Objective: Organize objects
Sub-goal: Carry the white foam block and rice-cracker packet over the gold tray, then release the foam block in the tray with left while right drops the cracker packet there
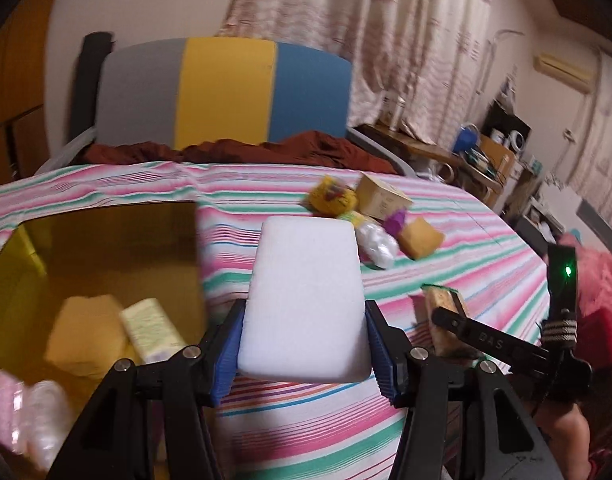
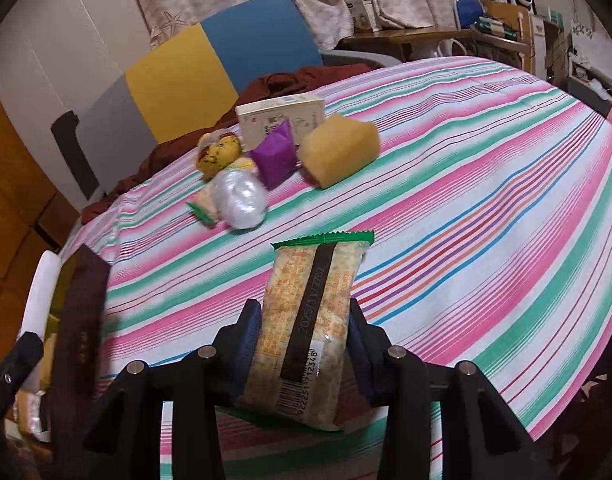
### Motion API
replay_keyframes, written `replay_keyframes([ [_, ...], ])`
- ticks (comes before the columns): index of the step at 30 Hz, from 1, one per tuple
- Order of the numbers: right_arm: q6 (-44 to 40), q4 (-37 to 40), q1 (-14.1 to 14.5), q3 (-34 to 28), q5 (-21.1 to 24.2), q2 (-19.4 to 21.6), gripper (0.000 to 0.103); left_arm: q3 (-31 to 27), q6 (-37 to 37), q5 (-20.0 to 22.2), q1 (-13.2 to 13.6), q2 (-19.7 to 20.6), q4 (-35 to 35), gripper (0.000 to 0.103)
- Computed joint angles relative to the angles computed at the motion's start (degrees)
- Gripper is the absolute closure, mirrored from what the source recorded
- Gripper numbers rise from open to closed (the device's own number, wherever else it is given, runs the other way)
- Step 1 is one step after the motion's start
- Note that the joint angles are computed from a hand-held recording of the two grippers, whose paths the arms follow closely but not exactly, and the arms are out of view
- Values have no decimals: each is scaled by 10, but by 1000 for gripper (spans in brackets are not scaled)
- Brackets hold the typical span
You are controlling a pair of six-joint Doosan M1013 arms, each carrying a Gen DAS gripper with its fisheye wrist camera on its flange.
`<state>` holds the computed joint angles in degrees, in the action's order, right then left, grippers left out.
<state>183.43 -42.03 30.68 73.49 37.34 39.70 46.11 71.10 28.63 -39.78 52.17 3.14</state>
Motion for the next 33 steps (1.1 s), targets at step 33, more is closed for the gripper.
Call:
replay_keyframes([
  [33,-290,146,44,-150,-87,48,61,7,-214,143,91,-5,51,46],
])
